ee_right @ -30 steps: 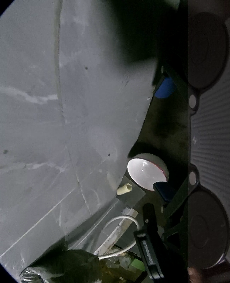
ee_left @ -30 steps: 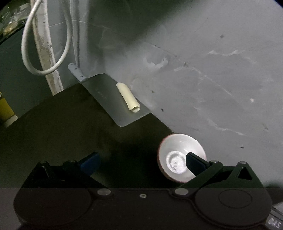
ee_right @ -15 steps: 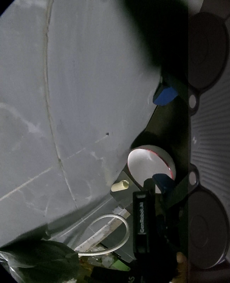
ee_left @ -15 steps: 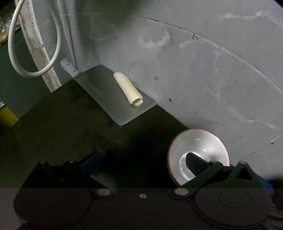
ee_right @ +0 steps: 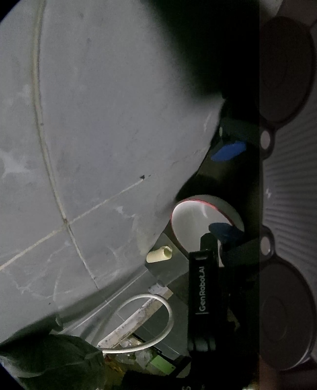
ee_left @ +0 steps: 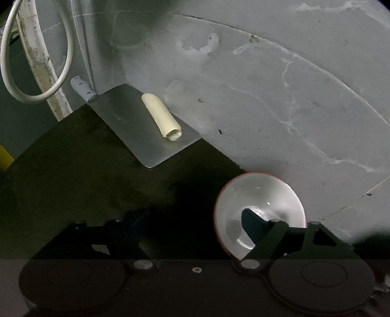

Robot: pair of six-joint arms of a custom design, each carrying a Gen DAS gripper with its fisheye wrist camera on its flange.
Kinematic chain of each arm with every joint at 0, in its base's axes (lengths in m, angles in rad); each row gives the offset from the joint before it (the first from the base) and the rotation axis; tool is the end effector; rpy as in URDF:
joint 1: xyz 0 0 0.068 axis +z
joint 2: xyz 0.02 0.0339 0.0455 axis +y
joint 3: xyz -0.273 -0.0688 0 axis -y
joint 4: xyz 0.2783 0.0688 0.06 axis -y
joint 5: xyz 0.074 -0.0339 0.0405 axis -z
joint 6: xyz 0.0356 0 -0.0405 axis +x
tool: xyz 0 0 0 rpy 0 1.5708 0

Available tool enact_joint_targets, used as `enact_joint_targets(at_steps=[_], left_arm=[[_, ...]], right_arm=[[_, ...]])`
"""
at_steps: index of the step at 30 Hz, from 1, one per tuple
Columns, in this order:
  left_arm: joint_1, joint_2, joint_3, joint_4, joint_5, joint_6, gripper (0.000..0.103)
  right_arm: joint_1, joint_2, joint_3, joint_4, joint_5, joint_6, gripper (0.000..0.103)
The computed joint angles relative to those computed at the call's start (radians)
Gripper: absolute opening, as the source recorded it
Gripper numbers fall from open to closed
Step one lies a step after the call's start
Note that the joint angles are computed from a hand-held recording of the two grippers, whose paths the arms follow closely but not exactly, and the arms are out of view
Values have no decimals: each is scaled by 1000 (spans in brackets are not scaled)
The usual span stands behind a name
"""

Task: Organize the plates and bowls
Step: 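Grasp the rim of the last white bowl with both tools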

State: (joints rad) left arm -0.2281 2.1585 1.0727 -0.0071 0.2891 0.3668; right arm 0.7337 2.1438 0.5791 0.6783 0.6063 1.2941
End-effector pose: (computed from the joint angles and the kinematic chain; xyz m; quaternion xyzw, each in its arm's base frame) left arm 0.3912 -0.1012 0.0265 0.3144 0.9092 -0.1234 0.2433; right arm 0.2327 0.1825 -0.0150 0.3449 0.8363 0.1232 0.4080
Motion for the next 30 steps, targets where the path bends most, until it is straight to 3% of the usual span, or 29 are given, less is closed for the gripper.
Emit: enact_joint_targets(at_steps=[3,10,19,30], left_arm=[[0,1,4,-12,10,1,64],[16,14,24,-72,111,15,15],[29,-18,-27,-47,131,9,10],[80,-208,-241,46,188,12,10]], right_arm=[[-17,7,-5,30,-25,-10,51],[-45,27,-18,127,-78,-46,28],[-19,-15,-12,43,-62,-62,20],[77,-161,-107,-4,8,-2,18]])
